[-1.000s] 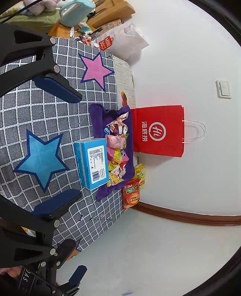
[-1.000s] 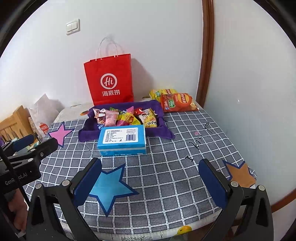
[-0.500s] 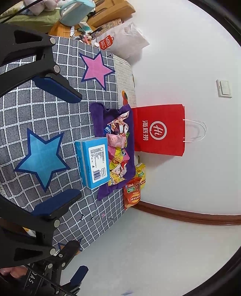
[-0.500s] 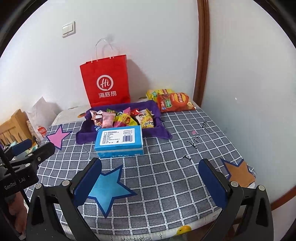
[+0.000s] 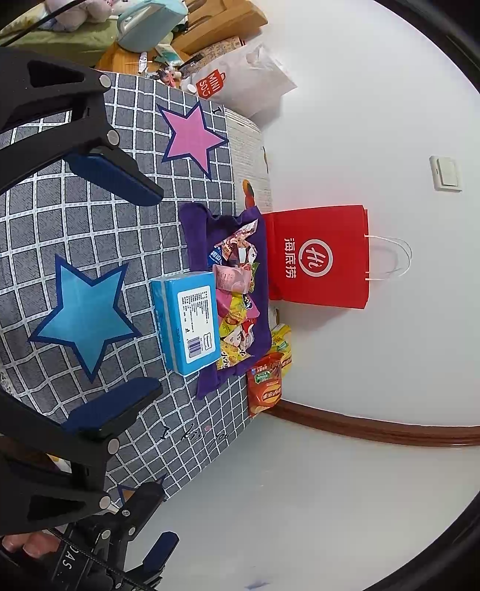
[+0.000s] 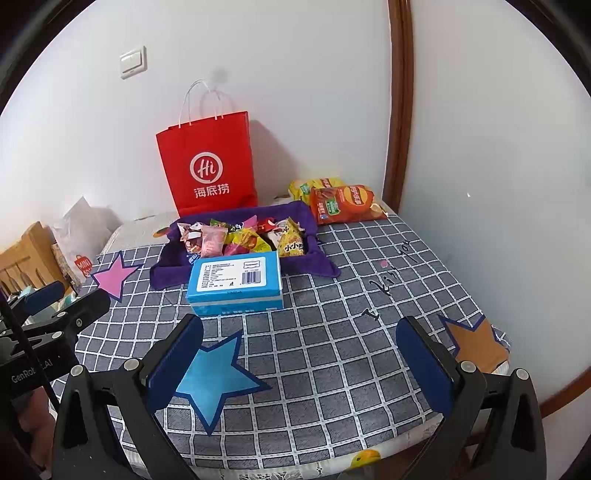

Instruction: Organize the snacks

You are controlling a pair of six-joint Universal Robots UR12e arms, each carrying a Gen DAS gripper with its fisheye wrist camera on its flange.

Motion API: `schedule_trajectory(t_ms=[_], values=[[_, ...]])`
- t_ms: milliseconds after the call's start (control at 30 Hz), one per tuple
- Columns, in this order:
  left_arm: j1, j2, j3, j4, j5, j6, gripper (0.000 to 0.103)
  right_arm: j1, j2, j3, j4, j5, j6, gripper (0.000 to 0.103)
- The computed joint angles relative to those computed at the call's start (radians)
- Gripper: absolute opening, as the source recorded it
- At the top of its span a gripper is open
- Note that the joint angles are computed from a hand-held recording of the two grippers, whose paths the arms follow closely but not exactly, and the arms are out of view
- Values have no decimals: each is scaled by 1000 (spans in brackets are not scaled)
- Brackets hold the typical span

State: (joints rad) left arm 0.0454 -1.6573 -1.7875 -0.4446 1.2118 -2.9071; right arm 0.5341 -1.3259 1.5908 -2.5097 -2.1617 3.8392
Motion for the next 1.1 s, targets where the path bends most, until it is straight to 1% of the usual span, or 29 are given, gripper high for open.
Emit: schedule_trajectory(t_ms=[1100], values=[[6,-2,6,-9,-19,20,94,-2,-1,0,-12,-6,-11,103]])
